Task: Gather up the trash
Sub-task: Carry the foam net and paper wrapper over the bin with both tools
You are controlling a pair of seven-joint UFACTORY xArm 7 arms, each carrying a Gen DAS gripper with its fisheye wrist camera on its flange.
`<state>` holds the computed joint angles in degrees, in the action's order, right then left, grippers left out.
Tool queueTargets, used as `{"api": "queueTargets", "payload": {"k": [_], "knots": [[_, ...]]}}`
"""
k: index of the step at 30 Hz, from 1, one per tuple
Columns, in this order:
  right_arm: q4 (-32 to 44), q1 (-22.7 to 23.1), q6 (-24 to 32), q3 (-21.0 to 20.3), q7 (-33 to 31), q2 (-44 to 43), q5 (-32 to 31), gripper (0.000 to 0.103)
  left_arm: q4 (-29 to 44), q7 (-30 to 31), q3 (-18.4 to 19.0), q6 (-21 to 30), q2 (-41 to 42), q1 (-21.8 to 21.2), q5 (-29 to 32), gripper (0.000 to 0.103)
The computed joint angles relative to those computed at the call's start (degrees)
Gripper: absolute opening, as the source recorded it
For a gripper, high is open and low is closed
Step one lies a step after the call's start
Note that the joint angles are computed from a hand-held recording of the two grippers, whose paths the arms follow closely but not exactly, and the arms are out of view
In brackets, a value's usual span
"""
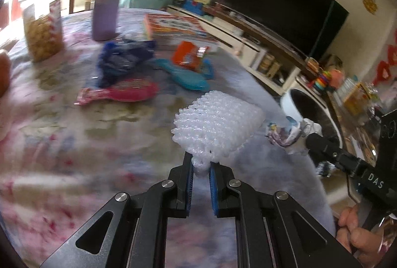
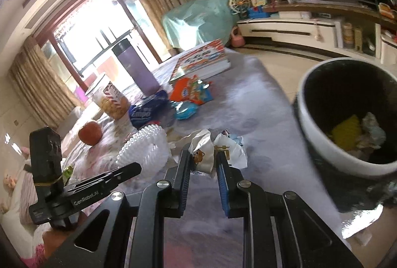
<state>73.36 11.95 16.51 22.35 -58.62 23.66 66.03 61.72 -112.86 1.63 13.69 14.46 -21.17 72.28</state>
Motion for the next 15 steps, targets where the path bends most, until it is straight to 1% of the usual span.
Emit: {"api": "queueTargets", "payload": {"k": [3, 5, 13, 14, 15], "knots": [[-1.79, -1.75, 0.4, 0.15, -2.61, -1.99, 2.84, 0.02, 2.66, 2.42, -0.43, -0.15, 1.9, -0.47, -1.29, 0.01], [-2.55, -2.16, 0.91, -0.45, -4.32, -3.1, 4.89, 0.02, 3.81, 3.34, -0.13, -0.31, 2.75, -1.34, -2.01, 0.01], [-4.96, -1.56, 2.18, -4.57, -9.18, -6.56, 11.83, 0.02, 7.74, 9.35, 1.36, -0.84, 5.48, -4.46, -6.76, 0.01], [-5.16, -1.45, 2.43, -5.1, -9.74, -6.89, 12.53, 0.02, 8.41, 9.61, 1.37, 0.04, 5.77, -5.55, -7.41, 0.01], [-5.35, -1.42, 2.51, -5.62, -10.42, -7.3, 13.41, 0.02, 8.72, 10.25, 1.62, -0.12, 6.01, -5.85, -7.9, 0.01]]}}
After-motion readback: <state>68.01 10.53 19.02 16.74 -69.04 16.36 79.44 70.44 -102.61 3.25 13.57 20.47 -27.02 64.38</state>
